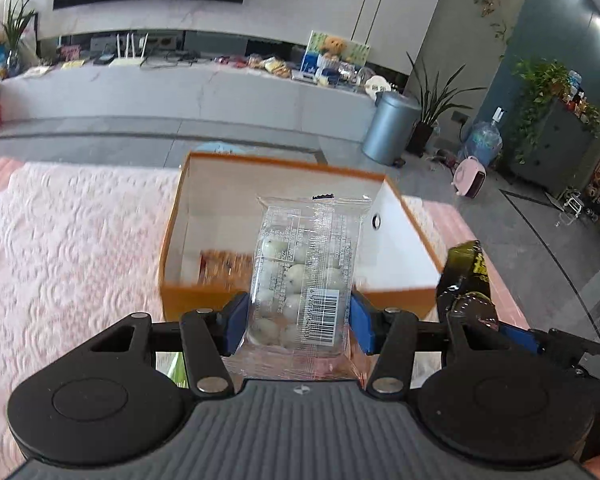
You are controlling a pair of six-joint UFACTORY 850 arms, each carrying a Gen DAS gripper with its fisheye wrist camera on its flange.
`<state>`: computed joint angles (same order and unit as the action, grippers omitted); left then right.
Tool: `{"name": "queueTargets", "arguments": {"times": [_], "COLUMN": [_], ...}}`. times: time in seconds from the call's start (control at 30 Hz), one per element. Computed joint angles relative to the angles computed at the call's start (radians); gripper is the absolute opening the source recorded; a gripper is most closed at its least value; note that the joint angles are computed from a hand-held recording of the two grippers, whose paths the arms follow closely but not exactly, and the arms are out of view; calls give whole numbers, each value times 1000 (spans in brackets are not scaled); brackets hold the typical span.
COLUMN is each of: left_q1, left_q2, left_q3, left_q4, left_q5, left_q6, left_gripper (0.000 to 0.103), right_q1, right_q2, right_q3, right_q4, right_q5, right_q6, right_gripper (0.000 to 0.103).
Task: Organize snacks
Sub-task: 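Lift both packets and carry them over the orange box, then lower both packets into the box and open both tools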
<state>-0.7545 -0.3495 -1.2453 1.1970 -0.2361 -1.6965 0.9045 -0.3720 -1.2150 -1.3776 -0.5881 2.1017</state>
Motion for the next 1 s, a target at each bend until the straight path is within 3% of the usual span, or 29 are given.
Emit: {"name": "queueTargets", "arguments": {"times": [0.4, 0.53, 0.67, 1.0], "left_q1": [31, 55, 64, 83], "left_q2": [-140, -182, -202, -262], "left_q3": [-175, -219, -219, -269], "left_q4": [-61, -136, -52, -249], "left_q5": [-45, -2, 22, -16], "left_q6": [146, 221, 147, 335], "left_gripper": [61, 61, 61, 61], "right_q1": [-83, -114, -133, -175], "right_q2": [-142, -206, -276, -398], "right_q3": [-217, -298, -389, -540], "right_q4": [110, 202, 317, 618], "right_q5": [20, 31, 16, -11], "right_q6": [-289, -407, -550, -866], "right_gripper": [49, 49, 49, 49]}}
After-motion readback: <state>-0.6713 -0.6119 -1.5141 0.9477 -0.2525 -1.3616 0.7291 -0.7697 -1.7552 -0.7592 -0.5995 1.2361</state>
